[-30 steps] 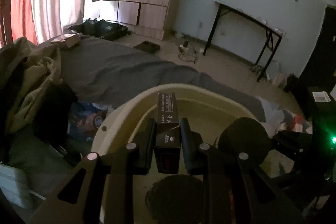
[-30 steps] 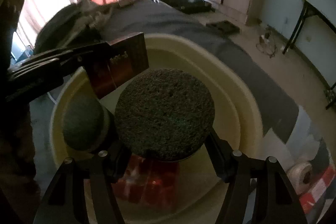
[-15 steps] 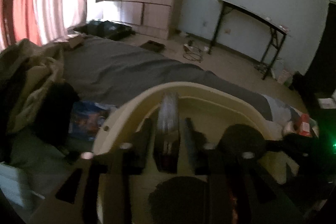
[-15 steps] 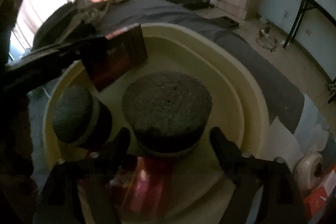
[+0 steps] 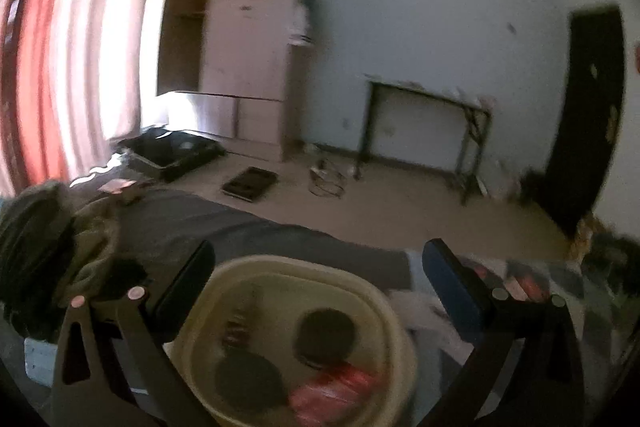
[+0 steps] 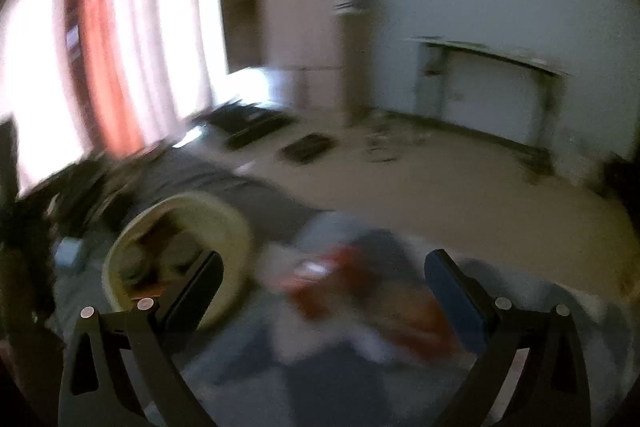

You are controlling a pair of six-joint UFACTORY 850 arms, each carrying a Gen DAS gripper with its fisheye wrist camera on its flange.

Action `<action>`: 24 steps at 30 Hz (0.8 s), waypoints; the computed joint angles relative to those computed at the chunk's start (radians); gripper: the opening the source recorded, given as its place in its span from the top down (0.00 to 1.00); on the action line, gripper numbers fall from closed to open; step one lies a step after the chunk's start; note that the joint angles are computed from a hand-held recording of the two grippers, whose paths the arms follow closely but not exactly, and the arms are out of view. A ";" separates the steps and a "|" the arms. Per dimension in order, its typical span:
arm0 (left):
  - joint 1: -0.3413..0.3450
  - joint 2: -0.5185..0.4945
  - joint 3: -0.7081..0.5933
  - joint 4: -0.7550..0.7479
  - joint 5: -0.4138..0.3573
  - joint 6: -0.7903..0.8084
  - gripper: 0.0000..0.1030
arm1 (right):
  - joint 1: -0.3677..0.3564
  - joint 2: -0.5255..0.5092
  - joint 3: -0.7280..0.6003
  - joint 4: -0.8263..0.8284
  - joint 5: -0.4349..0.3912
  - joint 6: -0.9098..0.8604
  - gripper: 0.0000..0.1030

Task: Organize rigid objects
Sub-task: 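Grasp the tall red-and-white carton with the left tool while the right tool grasps the flat HONGQIQUE box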

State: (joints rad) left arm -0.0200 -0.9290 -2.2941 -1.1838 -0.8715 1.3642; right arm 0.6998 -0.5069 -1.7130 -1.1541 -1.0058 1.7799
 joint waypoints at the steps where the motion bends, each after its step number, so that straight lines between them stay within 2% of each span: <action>1: -0.011 0.028 0.047 0.000 -0.002 0.027 0.00 | 0.010 0.041 0.055 0.008 -0.045 0.044 0.00; 3: -0.039 0.061 0.108 0.004 -0.039 0.059 0.00 | 0.022 0.107 0.141 0.063 -0.143 0.099 0.00; 5: -0.082 0.069 0.125 0.074 -0.059 0.045 0.00 | 0.021 0.159 0.215 0.105 -0.170 0.134 0.00; 7: -0.142 0.048 0.086 0.211 -0.046 -0.046 0.00 | 0.002 0.215 0.306 0.108 -0.094 0.201 0.00; 8: -0.170 0.024 0.043 0.263 -0.069 -0.112 0.00 | -0.011 0.228 0.331 0.122 -0.053 0.211 0.00; 11: -0.213 -0.009 -0.008 0.315 -0.116 -0.199 0.00 | -0.087 0.232 0.376 0.198 0.113 0.203 0.00; 13: -0.226 0.010 0.057 0.316 -0.056 -0.213 0.00 | -0.150 0.230 0.410 0.225 0.289 0.200 0.00; 14: -0.227 0.032 0.109 0.298 -0.031 -0.189 0.00 | -0.175 0.217 0.408 0.233 0.344 0.201 0.00; 16: -0.233 0.028 0.131 0.295 -0.003 -0.141 0.00 | -0.209 0.204 0.418 0.187 0.423 0.276 0.00; 18: -0.233 0.019 0.138 0.277 0.023 -0.103 0.01 | -0.230 0.190 0.426 0.088 0.438 0.423 0.00; 21: -0.233 -0.041 0.057 0.312 -0.042 -0.155 0.02 | -0.243 0.168 0.437 -0.046 0.496 0.610 0.00; 22: -0.232 -0.043 0.055 0.306 -0.043 -0.155 0.03 | -0.250 0.162 0.437 -0.068 0.524 0.637 0.00; 24: -0.234 -0.045 0.055 0.313 -0.049 -0.150 0.03 | -0.260 0.146 0.421 -0.015 0.523 0.580 0.00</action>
State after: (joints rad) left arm -0.2544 -0.9743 -2.2394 -0.8707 -0.9209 1.2141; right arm 0.4397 -0.3607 -1.2918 -1.1688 -0.4826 2.3603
